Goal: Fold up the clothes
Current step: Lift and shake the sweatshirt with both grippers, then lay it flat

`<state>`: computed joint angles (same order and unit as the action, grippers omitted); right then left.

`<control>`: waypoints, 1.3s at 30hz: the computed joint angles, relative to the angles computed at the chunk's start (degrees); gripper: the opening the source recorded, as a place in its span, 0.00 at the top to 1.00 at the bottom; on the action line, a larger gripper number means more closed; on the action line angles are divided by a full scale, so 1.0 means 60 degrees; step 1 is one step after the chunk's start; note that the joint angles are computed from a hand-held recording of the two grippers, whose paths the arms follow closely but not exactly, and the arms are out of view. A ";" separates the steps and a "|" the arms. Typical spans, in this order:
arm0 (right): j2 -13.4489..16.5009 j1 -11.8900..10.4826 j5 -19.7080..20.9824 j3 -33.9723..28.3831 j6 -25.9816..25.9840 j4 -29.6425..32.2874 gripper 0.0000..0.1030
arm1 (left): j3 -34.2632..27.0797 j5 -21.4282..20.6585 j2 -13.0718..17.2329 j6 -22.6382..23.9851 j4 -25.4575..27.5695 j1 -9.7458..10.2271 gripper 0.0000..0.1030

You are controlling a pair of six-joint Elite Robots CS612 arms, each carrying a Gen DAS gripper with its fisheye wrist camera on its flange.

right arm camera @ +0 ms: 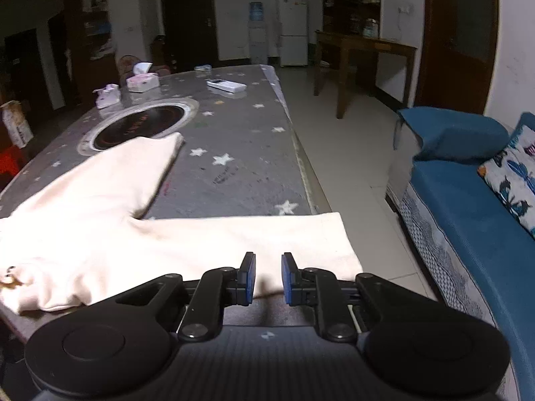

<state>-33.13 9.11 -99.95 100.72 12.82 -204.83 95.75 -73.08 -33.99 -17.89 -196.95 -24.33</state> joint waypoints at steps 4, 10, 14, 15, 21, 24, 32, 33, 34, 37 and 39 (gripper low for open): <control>-0.0161 -0.0159 0.0886 -0.0140 -0.0362 0.0101 0.85 | -0.0553 -0.0485 0.0126 0.0701 -0.0008 -0.0072 0.92; 0.0020 -0.0244 0.1891 -0.1082 -0.0923 0.0786 0.85 | -0.2206 -0.1571 0.0730 0.1506 0.1185 -0.0168 0.92; 0.0320 -0.0299 0.2478 -0.1947 -0.1042 0.1473 0.85 | -0.3440 -0.1962 0.1302 0.1799 0.2075 -0.0227 0.84; 0.0433 -0.0314 0.2640 -0.2230 -0.1031 0.1701 0.85 | -0.3736 -0.2090 0.1452 0.1944 0.2264 -0.0237 0.75; 0.1079 -0.0319 0.3074 -0.3652 -0.1328 0.2649 0.85 | -0.5314 -0.2464 0.2288 0.2522 0.3335 -0.0316 0.68; 0.1392 -0.0309 0.3113 -0.4305 -0.1396 0.3016 0.85 | -0.5923 -0.2562 0.2617 0.2568 0.3868 -0.0324 0.68; 0.2165 -0.0336 0.3286 -0.5817 -0.1406 0.4024 0.84 | -0.6731 -0.3162 0.3065 0.2598 0.4375 -0.0235 0.86; 0.2231 -0.0332 0.3316 -0.5948 -0.1421 0.4118 0.83 | -0.6734 -0.3228 0.3068 0.2615 0.4338 -0.0223 0.91; 0.2294 -0.0330 0.3348 -0.6075 -0.1435 0.4205 0.83 | -0.6724 -0.3256 0.3070 0.2663 0.4268 -0.0218 0.93; 0.2527 -0.0308 0.3419 -0.6535 -0.1475 0.4511 0.77 | -0.6600 -0.3108 0.3043 0.2766 0.3875 -0.0223 0.95; 0.2649 -0.0276 0.3385 -0.6779 -0.1528 0.4727 0.76 | -0.6513 -0.2949 0.3025 0.2729 0.3462 -0.0203 0.95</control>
